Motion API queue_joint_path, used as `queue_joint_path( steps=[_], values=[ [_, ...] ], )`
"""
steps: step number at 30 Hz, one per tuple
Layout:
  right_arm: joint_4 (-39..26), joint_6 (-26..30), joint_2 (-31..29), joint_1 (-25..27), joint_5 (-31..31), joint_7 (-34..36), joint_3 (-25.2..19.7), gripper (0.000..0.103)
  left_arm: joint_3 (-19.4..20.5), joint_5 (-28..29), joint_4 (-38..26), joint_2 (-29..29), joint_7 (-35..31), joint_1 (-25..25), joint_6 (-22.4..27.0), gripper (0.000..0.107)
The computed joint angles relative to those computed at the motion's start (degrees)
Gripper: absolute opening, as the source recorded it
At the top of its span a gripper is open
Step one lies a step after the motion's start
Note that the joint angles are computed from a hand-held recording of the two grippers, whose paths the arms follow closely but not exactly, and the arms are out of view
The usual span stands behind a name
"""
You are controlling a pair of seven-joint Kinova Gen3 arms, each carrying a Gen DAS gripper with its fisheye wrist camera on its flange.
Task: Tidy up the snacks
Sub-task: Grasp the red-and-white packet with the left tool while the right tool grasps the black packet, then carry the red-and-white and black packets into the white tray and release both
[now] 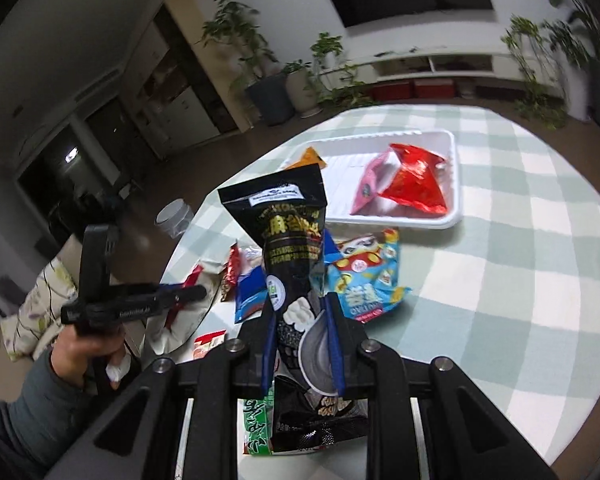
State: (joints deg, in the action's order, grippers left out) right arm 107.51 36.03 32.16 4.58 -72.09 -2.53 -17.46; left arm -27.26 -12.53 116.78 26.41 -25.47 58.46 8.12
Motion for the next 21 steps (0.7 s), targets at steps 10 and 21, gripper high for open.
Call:
queue_joint_path(
  steps=[10, 21],
  values=[
    [1.8, -1.3, -0.7, 0.2, -1.8, 3.6, -0.6, 0.024, -0.5, -4.3, -11.7, 5.7, -0.7, 5.0, 20.7, 0.033],
    [3.7, 1.0, -0.7, 0.9, -8.7, 10.5, 0.7, 0.024, 4.2, -17.0, -2.6, -0.4, 15.5, -0.1, 6.9, 0.019]
  ],
)
